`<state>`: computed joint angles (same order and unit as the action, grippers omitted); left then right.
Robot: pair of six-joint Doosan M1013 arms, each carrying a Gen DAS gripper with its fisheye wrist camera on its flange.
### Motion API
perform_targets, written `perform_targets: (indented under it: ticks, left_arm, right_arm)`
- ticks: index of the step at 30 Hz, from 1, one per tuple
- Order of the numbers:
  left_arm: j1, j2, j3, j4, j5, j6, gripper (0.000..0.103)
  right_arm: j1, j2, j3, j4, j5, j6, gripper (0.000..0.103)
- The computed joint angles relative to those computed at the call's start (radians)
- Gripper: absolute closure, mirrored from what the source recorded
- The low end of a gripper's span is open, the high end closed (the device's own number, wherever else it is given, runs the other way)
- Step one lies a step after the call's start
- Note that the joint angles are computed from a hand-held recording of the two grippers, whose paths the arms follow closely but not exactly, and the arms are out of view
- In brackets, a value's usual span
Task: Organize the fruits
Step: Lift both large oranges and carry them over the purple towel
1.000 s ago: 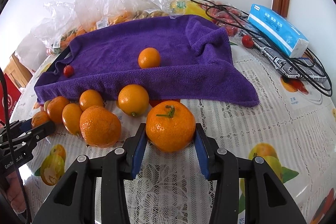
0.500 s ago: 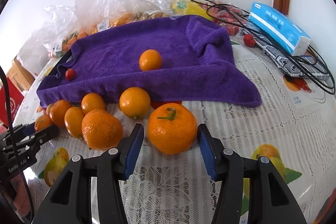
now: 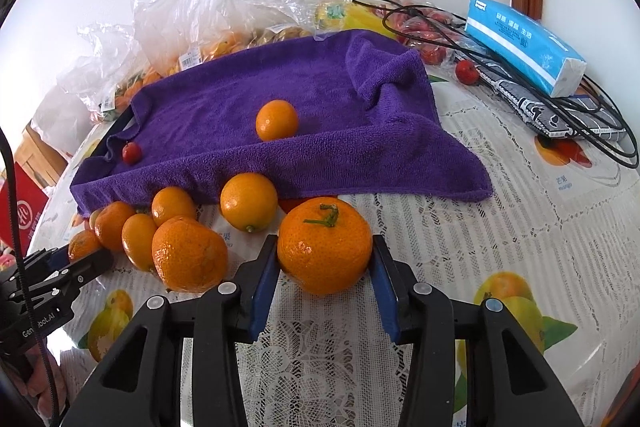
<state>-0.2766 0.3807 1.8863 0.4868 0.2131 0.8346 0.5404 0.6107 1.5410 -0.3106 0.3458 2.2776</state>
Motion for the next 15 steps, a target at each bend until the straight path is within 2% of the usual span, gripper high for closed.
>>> perform_targets:
  ticks: [9, 13, 15]
  left_arm:
    - [-0.003, 0.002, -0.003, 0.021, 0.008, -0.017, 0.062]
    - [-0.003, 0.001, -0.002, 0.033, 0.007, -0.028, 0.062]
    - [0.001, -0.002, 0.003, -0.001, -0.01, 0.002, 0.062]
  right_arm:
    - [-0.004, -0.002, 0.006, 0.037, -0.015, -0.026, 0.058]
    - [0.003, 0.002, -0.004, -0.03, 0.016, 0.017, 0.058]
    - [0.007, 0.004, -0.01, -0.055, 0.03, 0.025, 0.059]
